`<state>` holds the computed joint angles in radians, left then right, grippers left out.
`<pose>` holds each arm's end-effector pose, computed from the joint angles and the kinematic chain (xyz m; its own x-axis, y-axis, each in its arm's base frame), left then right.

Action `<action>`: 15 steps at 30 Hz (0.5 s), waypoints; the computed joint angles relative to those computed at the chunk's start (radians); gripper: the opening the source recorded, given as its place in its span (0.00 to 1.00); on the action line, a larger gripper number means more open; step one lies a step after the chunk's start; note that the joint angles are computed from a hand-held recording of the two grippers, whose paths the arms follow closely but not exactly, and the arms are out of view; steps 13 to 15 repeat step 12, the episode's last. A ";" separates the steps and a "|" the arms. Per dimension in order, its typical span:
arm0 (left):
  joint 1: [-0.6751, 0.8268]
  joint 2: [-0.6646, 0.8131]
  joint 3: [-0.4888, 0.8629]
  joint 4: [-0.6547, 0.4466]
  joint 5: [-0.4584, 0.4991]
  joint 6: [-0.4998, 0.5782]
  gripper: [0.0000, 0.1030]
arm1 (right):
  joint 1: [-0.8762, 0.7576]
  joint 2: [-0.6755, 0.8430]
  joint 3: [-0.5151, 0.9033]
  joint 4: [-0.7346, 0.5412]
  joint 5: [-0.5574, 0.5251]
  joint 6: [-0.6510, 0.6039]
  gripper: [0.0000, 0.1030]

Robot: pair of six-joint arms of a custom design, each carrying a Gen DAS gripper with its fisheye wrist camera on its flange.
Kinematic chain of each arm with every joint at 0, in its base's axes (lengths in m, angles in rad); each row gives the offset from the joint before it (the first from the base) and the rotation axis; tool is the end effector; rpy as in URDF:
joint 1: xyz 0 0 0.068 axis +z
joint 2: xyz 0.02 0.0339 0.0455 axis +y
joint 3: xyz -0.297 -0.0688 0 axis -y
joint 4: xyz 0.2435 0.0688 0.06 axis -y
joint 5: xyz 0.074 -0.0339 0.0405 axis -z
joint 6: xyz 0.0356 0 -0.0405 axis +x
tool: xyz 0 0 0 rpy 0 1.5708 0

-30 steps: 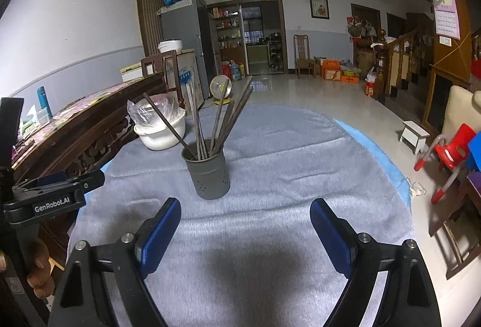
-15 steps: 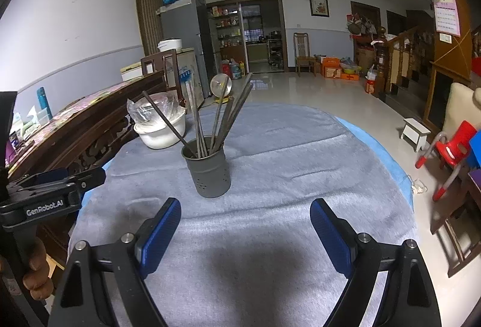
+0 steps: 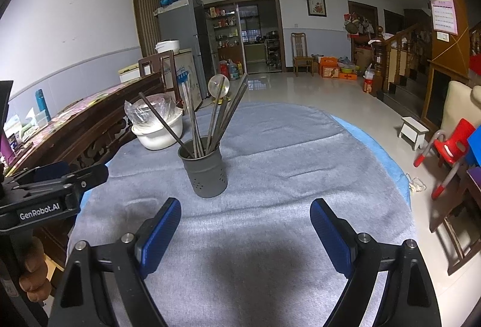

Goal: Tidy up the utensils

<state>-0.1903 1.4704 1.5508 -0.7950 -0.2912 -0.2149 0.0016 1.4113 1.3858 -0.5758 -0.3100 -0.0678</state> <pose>0.3061 -0.0486 0.4175 -0.6219 -0.0882 -0.7781 -0.1683 0.9855 0.0227 0.3067 0.0114 0.3995 -0.5473 -0.0654 -0.8344 -0.2908 0.9497 0.1163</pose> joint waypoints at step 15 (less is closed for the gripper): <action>-0.007 0.001 0.015 -0.002 -0.037 -0.005 0.97 | -0.006 0.006 0.008 -0.011 -0.004 -0.004 0.87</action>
